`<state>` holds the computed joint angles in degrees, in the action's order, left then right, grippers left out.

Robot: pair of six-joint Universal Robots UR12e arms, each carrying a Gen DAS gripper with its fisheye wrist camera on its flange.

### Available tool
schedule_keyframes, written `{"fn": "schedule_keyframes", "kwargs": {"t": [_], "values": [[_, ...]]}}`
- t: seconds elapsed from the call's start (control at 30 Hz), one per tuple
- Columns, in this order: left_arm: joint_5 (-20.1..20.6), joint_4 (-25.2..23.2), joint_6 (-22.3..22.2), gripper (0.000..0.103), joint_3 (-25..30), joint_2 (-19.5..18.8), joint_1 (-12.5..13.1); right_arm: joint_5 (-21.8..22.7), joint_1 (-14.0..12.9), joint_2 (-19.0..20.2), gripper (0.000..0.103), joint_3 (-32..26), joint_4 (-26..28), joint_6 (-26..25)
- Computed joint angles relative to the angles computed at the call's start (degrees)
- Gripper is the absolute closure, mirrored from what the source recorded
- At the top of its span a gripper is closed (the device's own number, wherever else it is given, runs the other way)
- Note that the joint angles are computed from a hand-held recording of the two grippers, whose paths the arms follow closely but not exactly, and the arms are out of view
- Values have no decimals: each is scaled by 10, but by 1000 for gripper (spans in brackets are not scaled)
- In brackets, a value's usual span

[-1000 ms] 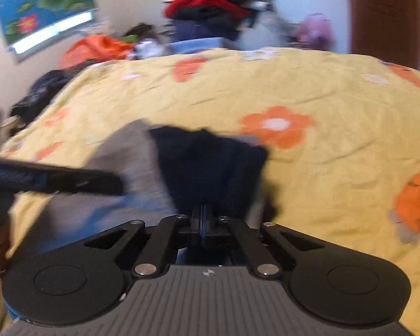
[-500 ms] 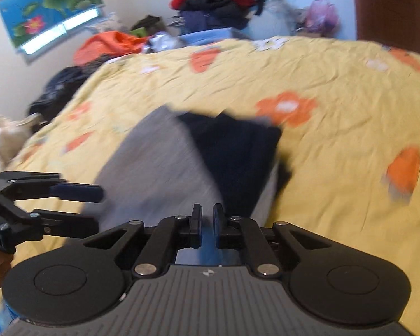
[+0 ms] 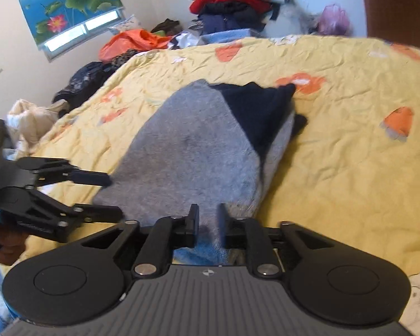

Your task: Fold small clothes

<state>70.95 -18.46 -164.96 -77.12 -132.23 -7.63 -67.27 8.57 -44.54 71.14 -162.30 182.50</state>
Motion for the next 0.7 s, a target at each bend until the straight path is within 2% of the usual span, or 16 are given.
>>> {"fn": "schedule_keyframes", "kwargs": {"t": [0.07,0.13,0.17,0.2,0.3,0.47,0.57,0.7], "values": [[34,-14,5,24,1,-3,-8,-8,5,0,71,3,4,-19],[62,12,19,12,-8,-6,-12,-41,10,-1,72,10,3,-52],[75,0,23,9,-8,-7,-14,-44,10,-1,74,17,-12,-51],[64,5,4,7,-13,-5,-10,-51,11,-4,76,21,-12,-47],[80,16,-8,7,-24,2,-9,-98,23,-12,78,21,-7,-62],[92,57,-34,7,-45,14,-11,-153,43,5,77,-1,-60,-61],[106,63,-45,7,-47,17,-14,-150,50,26,71,-35,-43,-48],[118,67,-51,7,-45,18,-16,-191,64,36,68,-42,-19,-78]]}}
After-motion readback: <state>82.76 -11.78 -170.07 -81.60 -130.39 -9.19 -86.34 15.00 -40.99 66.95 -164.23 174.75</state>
